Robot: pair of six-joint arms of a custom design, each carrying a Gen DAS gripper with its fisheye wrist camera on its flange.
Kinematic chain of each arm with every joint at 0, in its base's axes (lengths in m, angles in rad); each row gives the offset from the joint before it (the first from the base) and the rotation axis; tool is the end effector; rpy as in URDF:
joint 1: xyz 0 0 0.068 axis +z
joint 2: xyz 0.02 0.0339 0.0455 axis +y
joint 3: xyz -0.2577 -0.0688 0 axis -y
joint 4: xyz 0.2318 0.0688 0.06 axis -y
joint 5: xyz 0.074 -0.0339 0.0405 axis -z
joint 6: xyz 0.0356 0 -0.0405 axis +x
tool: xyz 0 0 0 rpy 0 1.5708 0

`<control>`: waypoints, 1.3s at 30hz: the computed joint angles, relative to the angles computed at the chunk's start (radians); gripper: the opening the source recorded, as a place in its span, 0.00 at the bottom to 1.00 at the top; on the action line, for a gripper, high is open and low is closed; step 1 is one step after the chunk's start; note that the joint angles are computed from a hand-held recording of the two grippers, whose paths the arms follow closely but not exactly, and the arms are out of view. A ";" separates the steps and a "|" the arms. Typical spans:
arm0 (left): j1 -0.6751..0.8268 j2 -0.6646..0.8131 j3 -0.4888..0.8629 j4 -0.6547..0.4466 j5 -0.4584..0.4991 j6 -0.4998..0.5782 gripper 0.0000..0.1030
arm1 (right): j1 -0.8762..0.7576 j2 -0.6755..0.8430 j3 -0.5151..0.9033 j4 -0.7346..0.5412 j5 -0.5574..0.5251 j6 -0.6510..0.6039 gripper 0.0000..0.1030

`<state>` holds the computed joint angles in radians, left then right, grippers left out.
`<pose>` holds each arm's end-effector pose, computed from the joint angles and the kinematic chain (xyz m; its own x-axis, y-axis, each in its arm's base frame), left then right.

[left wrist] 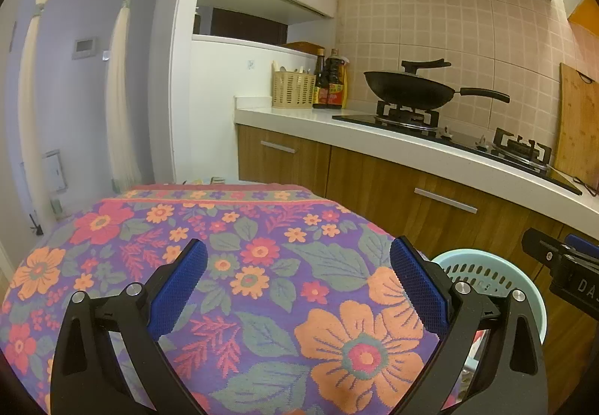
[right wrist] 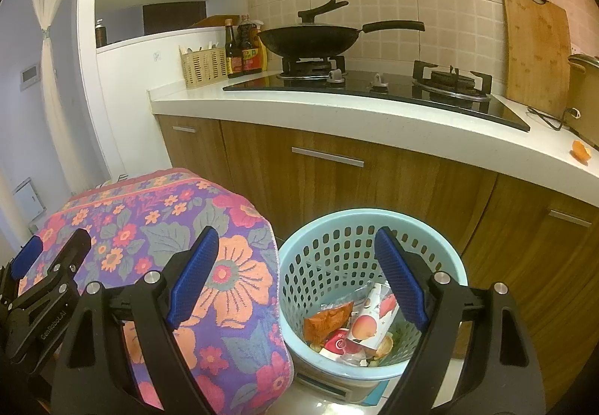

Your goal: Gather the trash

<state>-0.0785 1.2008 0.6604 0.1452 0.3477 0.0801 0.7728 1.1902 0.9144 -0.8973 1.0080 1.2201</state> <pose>0.2539 -0.0321 0.2446 -0.3516 0.1031 -0.9305 0.4167 0.9073 -0.0569 0.1640 0.1178 0.2616 -0.3564 0.3524 -0.8654 0.5725 0.8143 0.0958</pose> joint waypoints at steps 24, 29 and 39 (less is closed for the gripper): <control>0.003 -0.010 -0.005 0.016 -0.033 0.011 0.92 | -0.008 -0.009 -0.002 0.021 -0.008 -0.036 0.78; -0.002 -0.017 -0.016 0.031 -0.039 0.010 0.92 | -0.011 -0.010 -0.001 0.027 -0.008 -0.045 0.78; 0.023 0.025 0.033 -0.027 -0.001 -0.004 0.93 | -0.015 -0.020 0.002 0.034 -0.008 -0.059 0.78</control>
